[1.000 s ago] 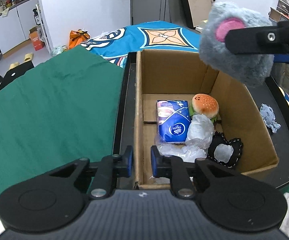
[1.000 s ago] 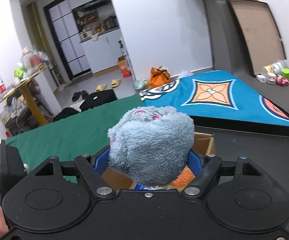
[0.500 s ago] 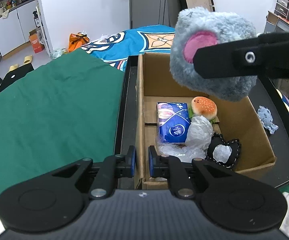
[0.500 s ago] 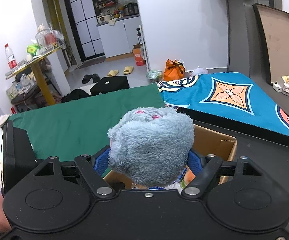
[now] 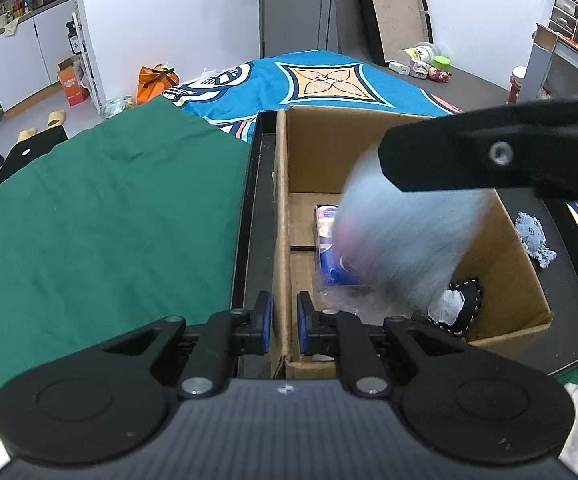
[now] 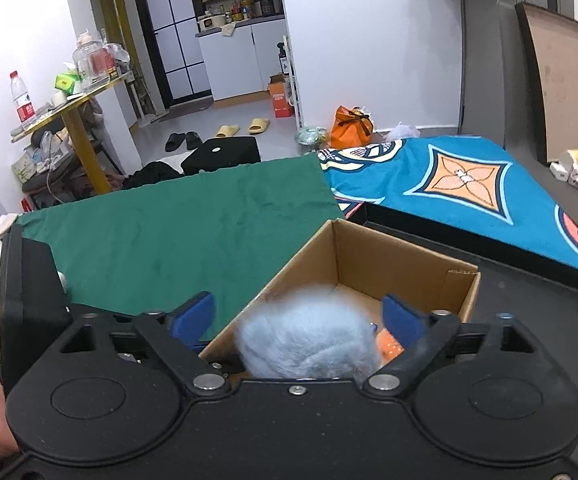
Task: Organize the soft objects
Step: 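Lower the grey plush into the box and open the right gripper, then move the right gripper to the small blue denim plush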
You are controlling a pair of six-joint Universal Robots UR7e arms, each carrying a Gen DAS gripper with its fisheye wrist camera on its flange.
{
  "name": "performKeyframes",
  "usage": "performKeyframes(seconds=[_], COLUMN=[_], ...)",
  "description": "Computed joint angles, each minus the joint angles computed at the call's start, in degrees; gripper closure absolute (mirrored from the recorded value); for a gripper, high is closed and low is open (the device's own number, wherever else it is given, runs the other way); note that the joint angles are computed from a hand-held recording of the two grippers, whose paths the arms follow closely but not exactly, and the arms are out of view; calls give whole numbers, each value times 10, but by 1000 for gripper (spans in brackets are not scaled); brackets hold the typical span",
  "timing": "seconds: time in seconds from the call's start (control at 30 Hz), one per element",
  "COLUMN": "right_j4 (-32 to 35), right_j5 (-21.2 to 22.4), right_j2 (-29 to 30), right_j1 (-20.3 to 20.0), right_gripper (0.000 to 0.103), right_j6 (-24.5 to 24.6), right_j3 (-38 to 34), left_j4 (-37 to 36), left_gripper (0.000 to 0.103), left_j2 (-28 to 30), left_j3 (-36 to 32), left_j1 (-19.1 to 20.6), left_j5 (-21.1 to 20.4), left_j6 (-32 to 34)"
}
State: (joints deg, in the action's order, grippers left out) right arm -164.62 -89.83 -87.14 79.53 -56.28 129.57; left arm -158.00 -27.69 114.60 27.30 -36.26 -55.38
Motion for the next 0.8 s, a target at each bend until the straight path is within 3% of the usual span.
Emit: performKeyframes(seconds=[0.8], right_j4=[-14], right_j5=[-10], right_j2=[-22], right_j1=[-44], right_gripper=[5], right_j6=[50], right_j3=[-10], left_j4=[72], left_gripper=[86], left_j2=[-3], left_j3=[-25], left_j1=[-9], left_j5=[14], left_j6=[-30])
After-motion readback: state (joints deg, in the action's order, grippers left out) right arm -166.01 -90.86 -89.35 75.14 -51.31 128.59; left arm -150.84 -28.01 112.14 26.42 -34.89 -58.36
